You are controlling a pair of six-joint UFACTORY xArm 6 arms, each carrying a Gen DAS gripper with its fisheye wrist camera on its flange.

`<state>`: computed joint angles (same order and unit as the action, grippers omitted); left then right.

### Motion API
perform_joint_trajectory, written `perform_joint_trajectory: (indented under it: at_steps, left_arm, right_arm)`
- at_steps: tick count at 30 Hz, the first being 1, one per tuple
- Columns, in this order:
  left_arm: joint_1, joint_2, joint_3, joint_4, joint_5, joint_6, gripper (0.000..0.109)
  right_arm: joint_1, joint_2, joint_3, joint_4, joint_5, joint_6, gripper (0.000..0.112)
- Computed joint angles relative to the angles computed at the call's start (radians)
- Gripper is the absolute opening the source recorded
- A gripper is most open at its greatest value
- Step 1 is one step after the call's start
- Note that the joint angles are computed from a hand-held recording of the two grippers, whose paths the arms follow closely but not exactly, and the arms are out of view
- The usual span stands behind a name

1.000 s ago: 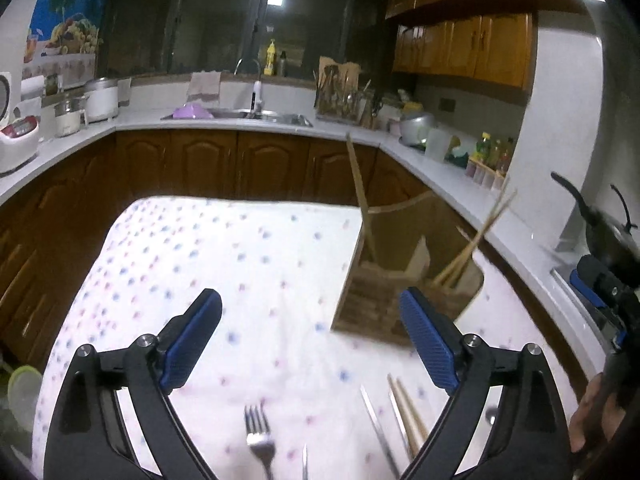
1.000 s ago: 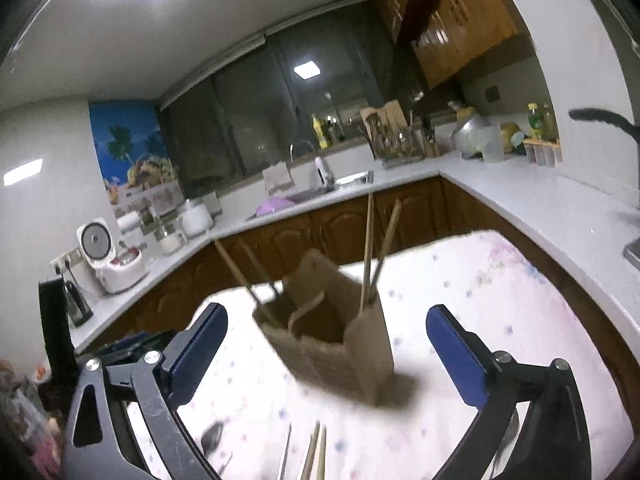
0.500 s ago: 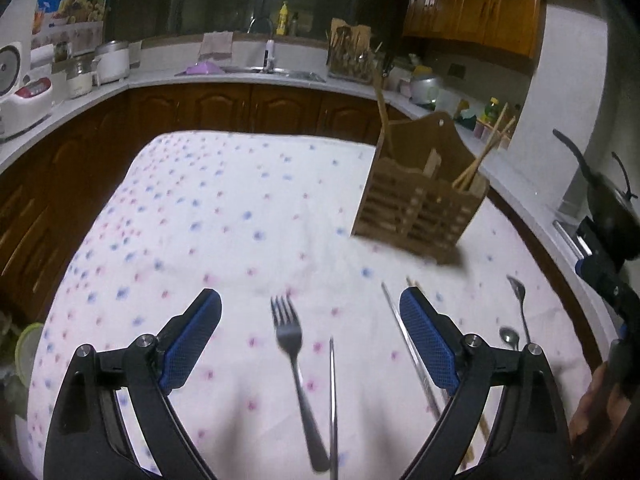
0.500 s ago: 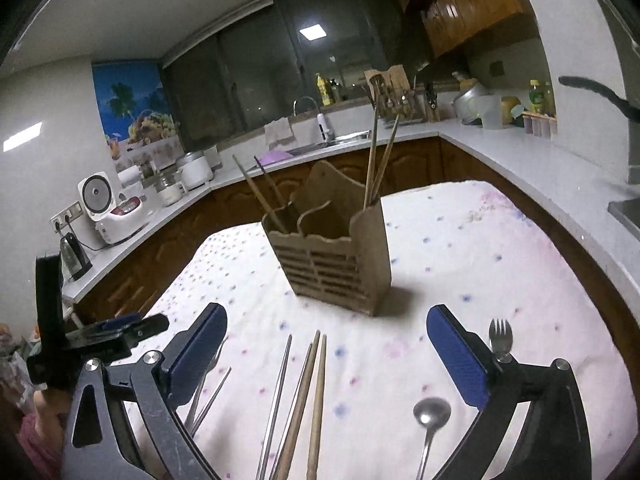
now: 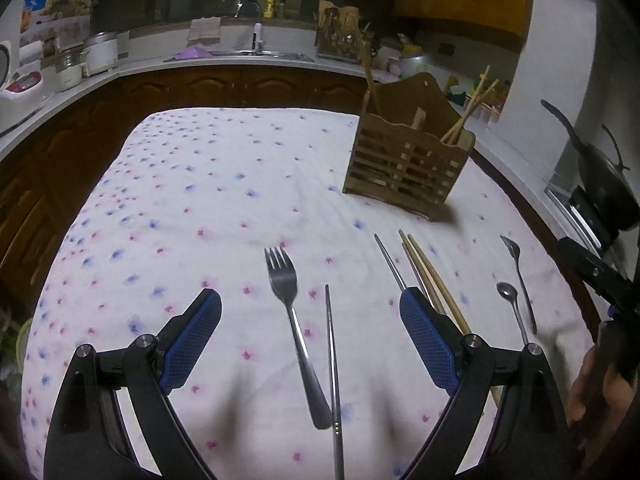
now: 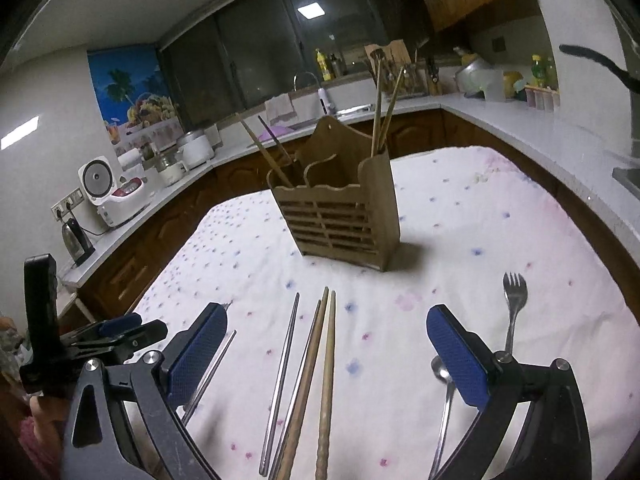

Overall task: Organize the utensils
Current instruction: 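Withdraw both open tools from the holder back toward the utensils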

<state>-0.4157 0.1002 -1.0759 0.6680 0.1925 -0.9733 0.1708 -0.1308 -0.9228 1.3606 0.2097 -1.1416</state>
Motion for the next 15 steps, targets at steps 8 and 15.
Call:
perform_joint_trajectory:
  at_steps: [8,15]
  left_arm:
    - [-0.023,0.039,-0.033,-0.105,0.011,0.156,0.087]
    - [-0.045,0.105,-0.09,-0.353,0.063,0.424,0.066]
  right_arm:
    - [-0.006,0.051,-0.02,-0.196,0.036,0.164,0.088]
    - [-0.025,0.14,-0.084,-0.358,0.113,0.307,0.066]
